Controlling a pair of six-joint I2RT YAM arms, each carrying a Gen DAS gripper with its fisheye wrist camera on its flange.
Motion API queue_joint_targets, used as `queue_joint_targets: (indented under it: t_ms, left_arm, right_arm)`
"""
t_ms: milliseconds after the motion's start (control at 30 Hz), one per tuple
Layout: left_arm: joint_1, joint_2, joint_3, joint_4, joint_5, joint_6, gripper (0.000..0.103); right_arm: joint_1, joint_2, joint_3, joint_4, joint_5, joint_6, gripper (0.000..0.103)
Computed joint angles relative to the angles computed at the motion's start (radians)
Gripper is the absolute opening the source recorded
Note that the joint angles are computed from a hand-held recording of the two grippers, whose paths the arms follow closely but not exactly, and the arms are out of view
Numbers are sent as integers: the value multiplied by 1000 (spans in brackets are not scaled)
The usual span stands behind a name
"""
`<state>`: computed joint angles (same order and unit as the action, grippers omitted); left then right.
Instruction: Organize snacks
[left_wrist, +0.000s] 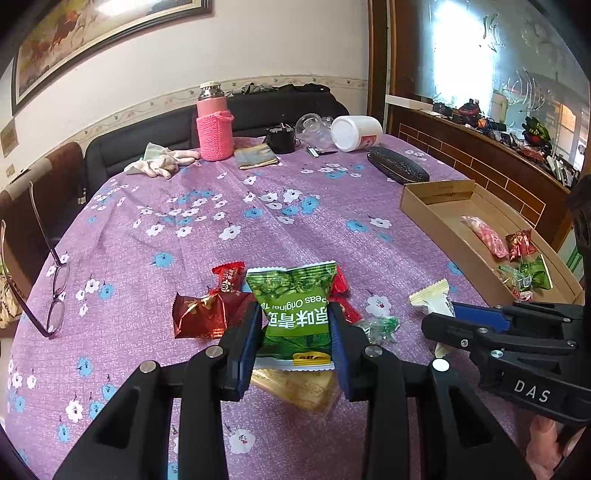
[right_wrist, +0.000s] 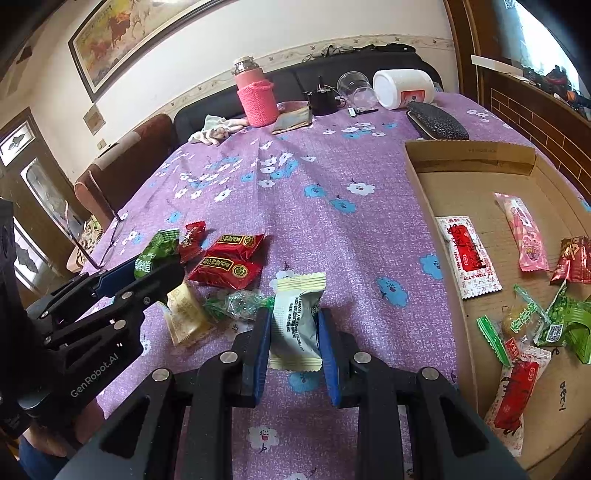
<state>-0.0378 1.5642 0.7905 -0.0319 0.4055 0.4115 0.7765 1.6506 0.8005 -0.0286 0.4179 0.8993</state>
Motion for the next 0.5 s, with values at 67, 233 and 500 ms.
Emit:
queue_joint_targets:
  t_ms: [67,233,500]
  left_arm:
    - [5,3,5,-5,6,-2,34]
    - [8,-2,3,-6,16,-3,35]
    - [7,-14,-2,-18,40,7,34]
  right_arm:
    - [0,-2,-1,0,4,5,27]
    - [5,-7,-5,1,14,9,27]
    - [4,-44,-32,15,43,20,27]
